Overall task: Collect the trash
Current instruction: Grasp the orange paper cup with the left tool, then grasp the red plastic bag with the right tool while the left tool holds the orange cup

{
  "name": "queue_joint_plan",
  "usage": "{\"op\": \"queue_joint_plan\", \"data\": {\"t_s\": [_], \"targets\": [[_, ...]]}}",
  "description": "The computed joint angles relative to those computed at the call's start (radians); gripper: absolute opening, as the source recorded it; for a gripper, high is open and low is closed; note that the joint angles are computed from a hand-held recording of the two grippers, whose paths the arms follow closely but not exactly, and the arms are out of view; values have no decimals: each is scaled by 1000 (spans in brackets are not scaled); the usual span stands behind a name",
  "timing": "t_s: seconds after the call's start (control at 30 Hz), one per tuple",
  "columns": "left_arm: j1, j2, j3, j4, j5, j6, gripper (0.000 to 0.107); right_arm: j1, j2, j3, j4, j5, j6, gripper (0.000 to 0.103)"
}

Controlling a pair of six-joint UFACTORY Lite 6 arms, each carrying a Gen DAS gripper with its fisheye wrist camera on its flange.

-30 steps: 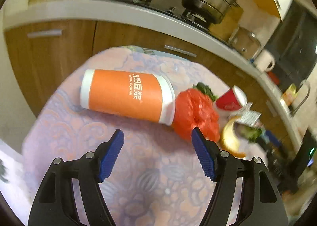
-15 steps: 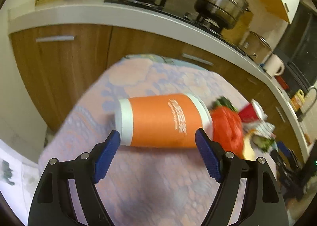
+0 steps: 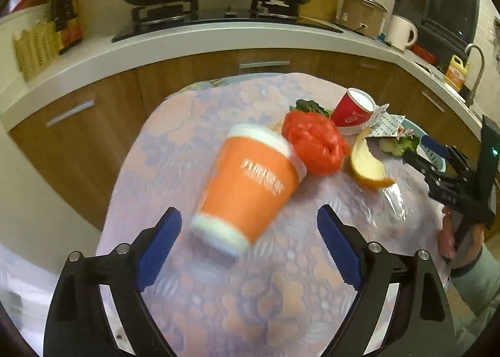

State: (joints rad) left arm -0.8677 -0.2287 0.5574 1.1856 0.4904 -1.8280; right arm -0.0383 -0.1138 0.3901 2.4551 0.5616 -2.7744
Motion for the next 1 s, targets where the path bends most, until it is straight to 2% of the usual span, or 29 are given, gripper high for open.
{"op": "queue_joint_plan", "data": {"t_s": [0.1,0.2,0.37,0.43,0.5,0.57,0.63,0.77,0.9,0.93,1.0], "targets": [[89,166,115,-53,-67,160,86,-34,6,13,-114,18,86,83],[98,325,222,-96,-3,247,87,-76,36,67,-327,17,273,83],[127,369,239,-83,-26,291,86,-47,1,102,-464,-15,424,83],[148,370,241,-79,-38,296,80,-14,-19,122,-508,-28,488,83],[155,335,210,-52,-75,257,74,18,-33,139,-559,-45,550,83],[157,225,131,-58,-122,269,69,68,-50,154,-596,-80,601,83],[93,103,61,-90,-58,299,69,93,-72,153,-638,-88,646,83],[-7,-99,-7,-256,88,457,68,122,-91,159,-715,-71,727,83],[-135,-270,-74,-264,203,414,68,176,-92,178,-767,-79,806,83],[-182,-304,-87,-263,265,375,68,190,-97,181,-774,-85,818,83],[-213,-339,-109,-252,298,324,69,238,-109,191,-775,-121,829,83]]}}
